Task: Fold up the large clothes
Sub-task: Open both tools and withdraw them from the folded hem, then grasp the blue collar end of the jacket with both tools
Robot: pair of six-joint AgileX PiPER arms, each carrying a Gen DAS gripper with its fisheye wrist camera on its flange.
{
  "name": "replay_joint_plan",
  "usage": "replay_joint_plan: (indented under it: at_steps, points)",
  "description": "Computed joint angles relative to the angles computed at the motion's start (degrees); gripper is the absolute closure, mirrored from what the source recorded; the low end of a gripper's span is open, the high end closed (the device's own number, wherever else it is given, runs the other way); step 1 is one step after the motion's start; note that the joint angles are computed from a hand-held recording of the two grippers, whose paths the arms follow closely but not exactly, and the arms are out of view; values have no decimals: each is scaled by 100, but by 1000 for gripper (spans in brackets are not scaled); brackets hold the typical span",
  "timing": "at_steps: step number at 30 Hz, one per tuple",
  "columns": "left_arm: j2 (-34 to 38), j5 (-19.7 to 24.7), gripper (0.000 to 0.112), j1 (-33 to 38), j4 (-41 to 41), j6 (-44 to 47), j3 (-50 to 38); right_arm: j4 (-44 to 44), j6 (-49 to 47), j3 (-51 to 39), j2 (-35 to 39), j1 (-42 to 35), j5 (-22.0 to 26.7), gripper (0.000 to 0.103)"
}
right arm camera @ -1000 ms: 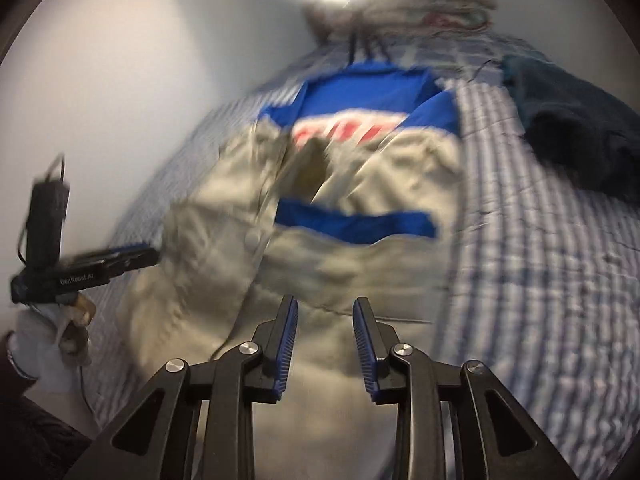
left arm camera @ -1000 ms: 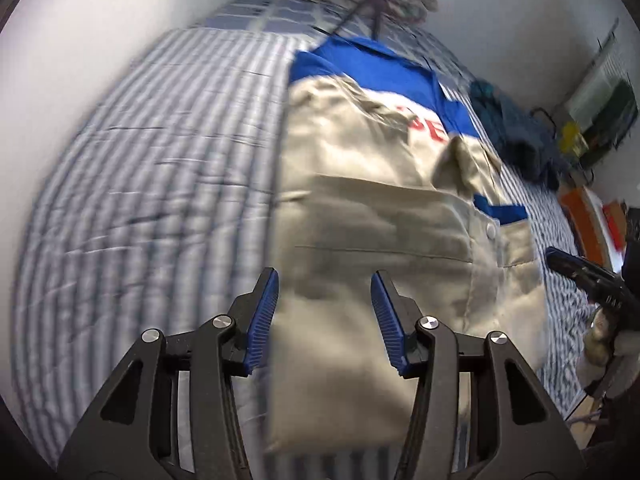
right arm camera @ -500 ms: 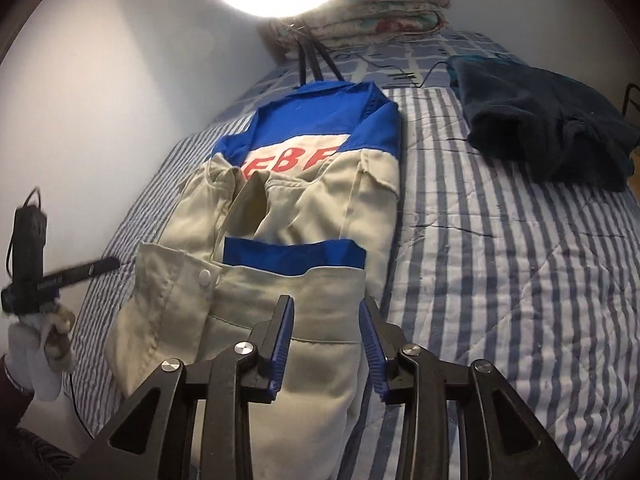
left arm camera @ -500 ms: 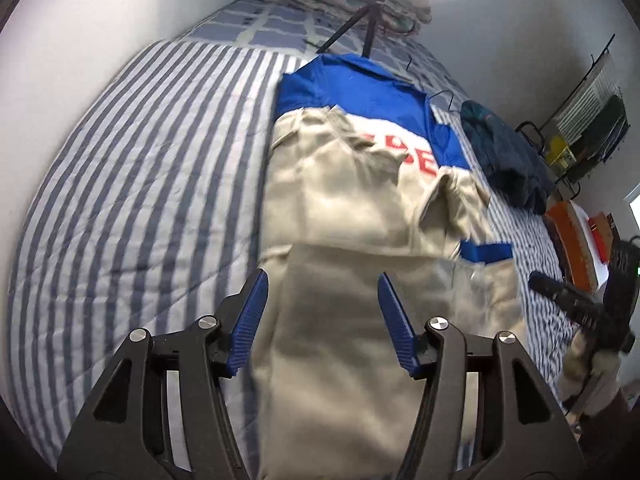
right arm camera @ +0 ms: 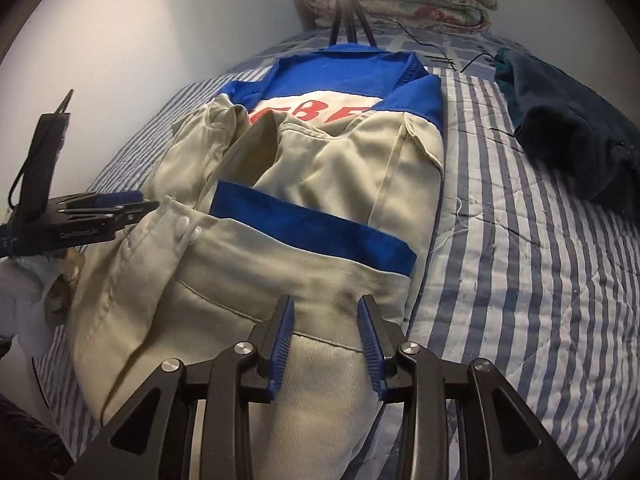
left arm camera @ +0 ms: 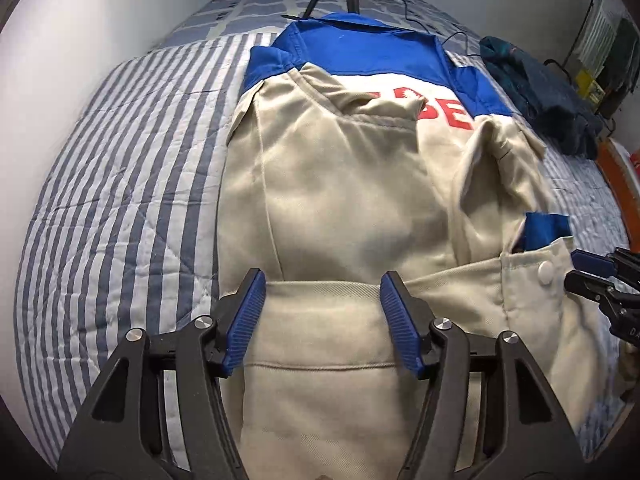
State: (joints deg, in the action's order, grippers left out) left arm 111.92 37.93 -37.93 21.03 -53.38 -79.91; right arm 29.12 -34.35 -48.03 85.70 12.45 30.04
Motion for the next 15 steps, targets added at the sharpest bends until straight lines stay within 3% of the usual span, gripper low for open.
replay_joint_plan:
  at_steps: [3, 5, 7, 11, 13, 15]
  points:
    - [-354, -395, 51, 428, -884, 898, 143, 544, -637, -403, 39, -475, 745, 67]
    - [-453, -477, 50, 767, -1396, 1403, 8, 1009, -1065, -532, -8, -814, 883, 49]
    - [-381, -407, 47, 1111, -1877, 1872, -331, 1384, -1383, -888, 130, -1160, 1073, 44]
    - [81, -217, 42, 1912, -3022, 3013, -1295, 1319, -1206, -1901, 758, -1385, 1223, 44]
    - [476, 31, 39, 2238, -3596, 3518, -1891, 1337, -1051, -2560, 1246, -1467, 1399, 44]
    - [998, 354, 39, 2428, -3667, 3606, -2680, 1277, -880, -3108, 1650, -1467, 1435, 44]
